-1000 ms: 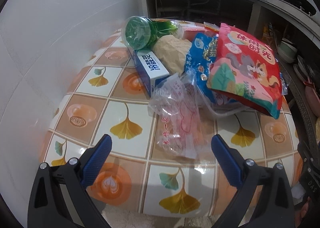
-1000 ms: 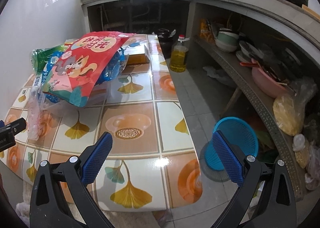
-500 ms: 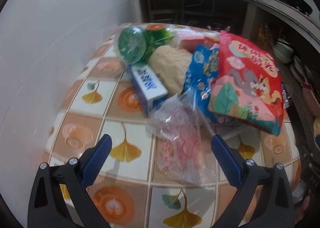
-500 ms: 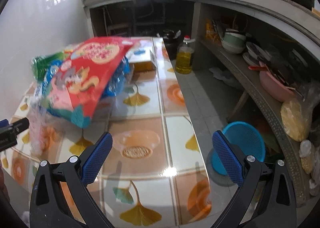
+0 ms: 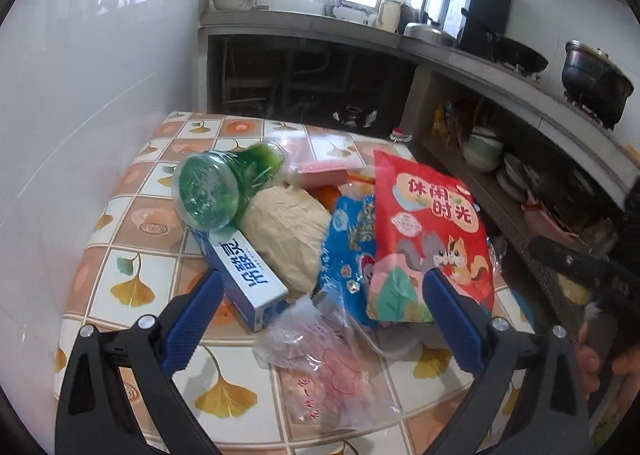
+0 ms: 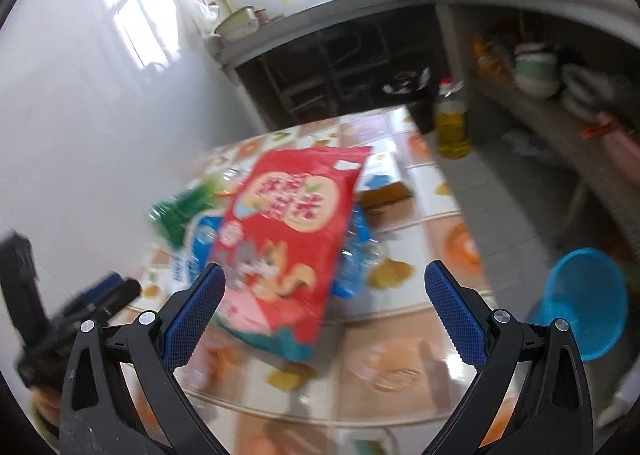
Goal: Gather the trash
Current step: 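Grasp the red cartoon snack packet with the right gripper, then grasp the blue wrapper with the left gripper while the right gripper holds the red packet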
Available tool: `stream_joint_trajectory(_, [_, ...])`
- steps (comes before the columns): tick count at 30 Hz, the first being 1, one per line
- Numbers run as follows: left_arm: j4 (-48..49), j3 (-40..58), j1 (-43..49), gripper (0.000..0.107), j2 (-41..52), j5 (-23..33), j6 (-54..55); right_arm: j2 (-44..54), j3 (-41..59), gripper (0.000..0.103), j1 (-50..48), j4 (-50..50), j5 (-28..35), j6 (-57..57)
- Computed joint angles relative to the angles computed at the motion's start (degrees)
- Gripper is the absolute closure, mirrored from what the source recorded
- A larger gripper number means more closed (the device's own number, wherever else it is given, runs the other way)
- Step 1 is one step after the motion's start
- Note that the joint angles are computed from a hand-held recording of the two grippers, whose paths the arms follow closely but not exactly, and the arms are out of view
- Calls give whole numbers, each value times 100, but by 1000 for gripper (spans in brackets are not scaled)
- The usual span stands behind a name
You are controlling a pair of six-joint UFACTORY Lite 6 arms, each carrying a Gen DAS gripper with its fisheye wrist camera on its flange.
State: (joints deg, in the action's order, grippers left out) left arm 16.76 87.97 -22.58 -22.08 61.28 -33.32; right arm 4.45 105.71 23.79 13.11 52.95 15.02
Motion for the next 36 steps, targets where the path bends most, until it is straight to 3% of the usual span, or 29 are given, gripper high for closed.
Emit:
stream_joint_trajectory(2, [-495,-207,410,10,-205,-242,342,285,202,9,-175,553,47,-255])
stream_joint_trajectory(8, [-1577,-357,1104,12,-308,-492,1196,1001,713,33,-388,1336,387,-542])
stream_joint_trajectory(15, [-2131,-49,1153,32,181,-578,1757,1117,799,63,-642,2019,714,-764])
stream_joint_trajectory(22, [-2356,-41,1061,49,536,-573,1881,1135,686,66,-937,2703,774,-1246])
stream_joint_trajectory(27, [-2346,20,970,58,758,-542,1898,1324,647,62,-979,2840,916,-1231])
stream_joint_trajectory(32, [-2371,-28,944,65,877,-446,1931,1241,370,62,-1192,4037,1018,-2045])
stream_joint_trajectory(34, [-2414,-75,950,65,881,-449,1957,1418,663,69,-1089,3653,1081,-1787])
stream_joint_trajectory(36, [-2457,-90,960,65,895,-443,1988,1556,766,83,-1063,3582,1174,-1676])
